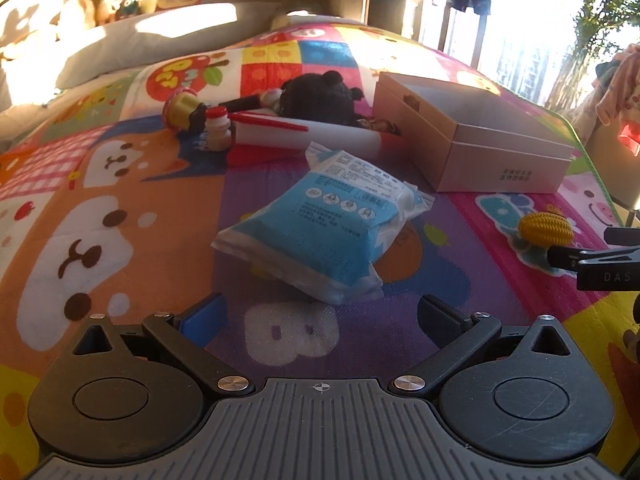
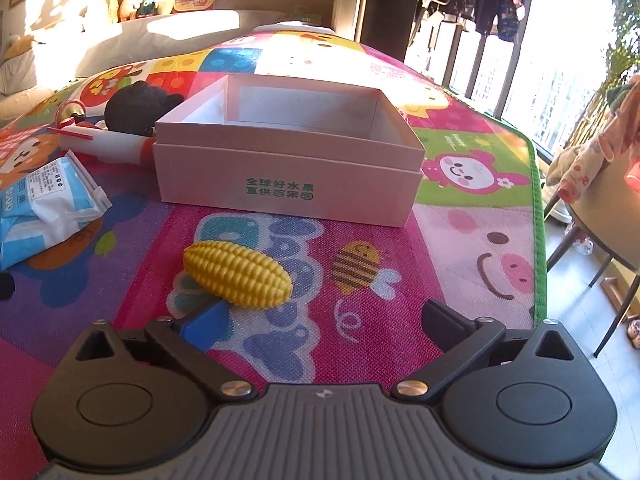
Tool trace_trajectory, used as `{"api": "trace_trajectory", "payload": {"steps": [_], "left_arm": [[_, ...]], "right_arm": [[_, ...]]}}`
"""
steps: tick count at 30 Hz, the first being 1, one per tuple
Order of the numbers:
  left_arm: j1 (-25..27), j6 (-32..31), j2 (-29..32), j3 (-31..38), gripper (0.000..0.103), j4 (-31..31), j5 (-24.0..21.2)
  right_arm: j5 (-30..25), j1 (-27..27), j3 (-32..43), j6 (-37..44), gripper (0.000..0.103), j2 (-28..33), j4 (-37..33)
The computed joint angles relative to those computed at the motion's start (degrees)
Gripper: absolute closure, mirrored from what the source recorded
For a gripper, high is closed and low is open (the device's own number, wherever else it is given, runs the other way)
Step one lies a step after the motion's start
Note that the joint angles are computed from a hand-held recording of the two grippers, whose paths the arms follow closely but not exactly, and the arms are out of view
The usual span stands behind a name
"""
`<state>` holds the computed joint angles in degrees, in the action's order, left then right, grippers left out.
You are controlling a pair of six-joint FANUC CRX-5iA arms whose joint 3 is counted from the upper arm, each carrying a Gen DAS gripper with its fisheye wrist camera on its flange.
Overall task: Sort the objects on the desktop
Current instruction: 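Grasp the yellow corn toy with the right gripper while the left grasps the blue packet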
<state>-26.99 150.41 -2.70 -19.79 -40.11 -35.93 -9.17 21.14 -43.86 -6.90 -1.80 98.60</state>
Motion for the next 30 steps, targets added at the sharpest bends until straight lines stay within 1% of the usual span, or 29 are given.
{"api": "trace_trajectory", "payload": {"steps": [3,5,8,12,15,16,17,18,19,21,23,27,28,29,30], "left_arm": [[-0.32,0.22,0.2,0.28,0.0,-0.28,-0.53],[-0.57,-0.09,0.52,0.57,0.0,-0.33,-1.04],[-1.28,-2.62,1.58,1.73,0.0,-0.13,-2.98],[-0.47,-4.73,1.38,1.53,0.0,1.62,-2.61],[0.99,-9.53,-0.15,0.06,0.0,4.24,-0.43],[0.76,-9.3,-1.22,-0.65,0.001,3.21,0.7],[-0.81,-7.14,-1.93,-0.43,0.006,-0.42,0.23],[-2.79,-5.3,-2.08,0.47,0.011,-4.26,-1.41],[-4.36,-4.4,-1.93,1.47,0.023,-7.2,-3.01],[-5.05,-4.53,-1.24,3.03,0.02,-9.38,-3.84],[-4.13,-5.8,0.54,4.77,0.007,-8.83,-3.84],[-2.06,-9.26,4.87,8.06,0.006,-7.42,-4.01],[-1.02,-10.89,5.39,8.28,0.007,-5.84,-3.24],[0.07,-12.74,5.68,8.17,0.008,-3.91,-2.02],[0.86,-14.05,5.87,7.96,0.01,-2.48,-1.14]], "right_arm": [[0.32,0.31,0.05,1.22,0.0,0.09,-2.43],[0.17,0.41,-0.07,0.89,0.0,-0.02,-2.52],[-0.14,0.39,-0.2,-0.12,0.0,-0.11,-1.61],[-0.31,0.13,-0.35,-1.47,0.0,-0.19,-0.38],[-0.43,0.17,-0.33,-1.74,0.0,-0.15,-0.21],[-0.39,0.13,-0.32,-1.74,0.0,-0.14,-0.2],[-0.55,0.18,-0.34,-1.94,0.0,-0.15,-0.05],[-0.7,0.05,-0.4,-2.6,0.0,-0.18,0.74],[-0.7,-0.26,-0.49,-3.45,0.0,-0.25,1.87],[-0.7,-0.29,-0.46,-3.59,0.0,-0.19,1.98],[-0.65,-0.25,-0.43,-3.25,0.0,-0.18,1.51],[-0.74,-0.43,-0.57,-3.9,0.0,-0.37,2.37],[-1.12,-0.61,-0.68,-5.09,0.0,-0.52,3.75],[-2.41,-0.04,-0.79,-5.35,0.0,-0.64,3.53],[-2.89,0.73,-0.89,-4.8,0.0,-1.02,1.49]]}}
